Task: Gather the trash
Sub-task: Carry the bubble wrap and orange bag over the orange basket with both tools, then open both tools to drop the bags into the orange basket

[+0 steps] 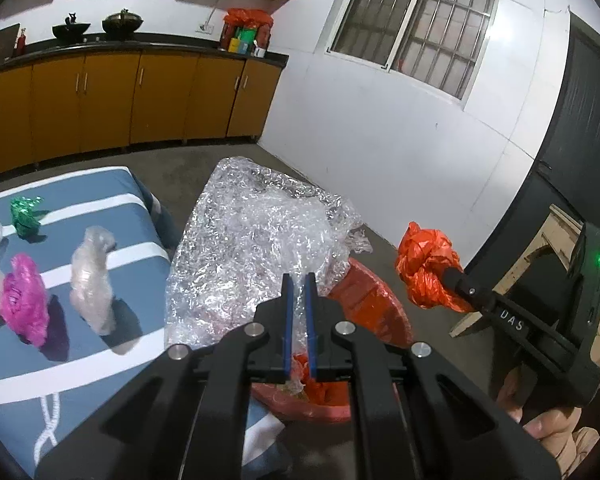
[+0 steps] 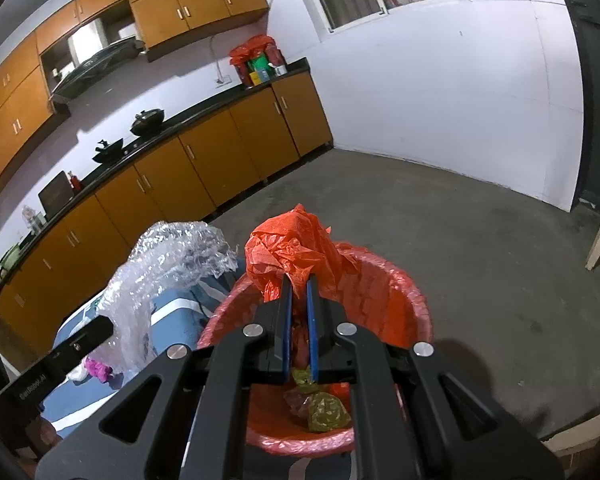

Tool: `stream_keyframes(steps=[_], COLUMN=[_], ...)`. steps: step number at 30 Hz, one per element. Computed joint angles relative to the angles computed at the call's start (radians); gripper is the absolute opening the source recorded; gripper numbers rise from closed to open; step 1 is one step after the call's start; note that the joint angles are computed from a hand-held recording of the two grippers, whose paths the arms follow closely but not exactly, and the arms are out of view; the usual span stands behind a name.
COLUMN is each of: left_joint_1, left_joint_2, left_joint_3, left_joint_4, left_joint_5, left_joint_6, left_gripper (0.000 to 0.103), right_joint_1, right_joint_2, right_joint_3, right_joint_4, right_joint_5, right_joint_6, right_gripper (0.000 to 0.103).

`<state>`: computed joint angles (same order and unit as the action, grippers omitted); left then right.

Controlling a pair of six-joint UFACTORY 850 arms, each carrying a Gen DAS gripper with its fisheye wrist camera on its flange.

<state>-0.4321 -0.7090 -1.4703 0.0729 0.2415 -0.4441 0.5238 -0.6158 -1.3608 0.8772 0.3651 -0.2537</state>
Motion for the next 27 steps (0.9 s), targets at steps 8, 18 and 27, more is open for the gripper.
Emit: stream_keyframes(steps=[8, 18, 27], left_joint_1=[-0.007, -0.009, -0.008], left_joint_2=[-0.08, -0.163, -0.199], left_joint_3=[-0.103, -0.208, -0.25], left_joint_4=[0.196, 0.559, 0.908], left_joint_5=[-0.048, -0.109, -0.119], left_joint_6=[-0.203, -0.565, -0.912], left_gripper=[0.007, 0.007, 0.008], right_joint_1=[-0.013, -0.02, -0.04], right_joint_2=[-0.007, -0.031, -0.041], right_joint_3=[-0.006, -0.038, -0.049], right_joint_4=[0.03, 0.049, -0.041], right_joint_5=[0.01, -0.016, -0.06], right_joint_6=[0.007, -0.008, 0.059], right_gripper=[0.007, 0.007, 0.007])
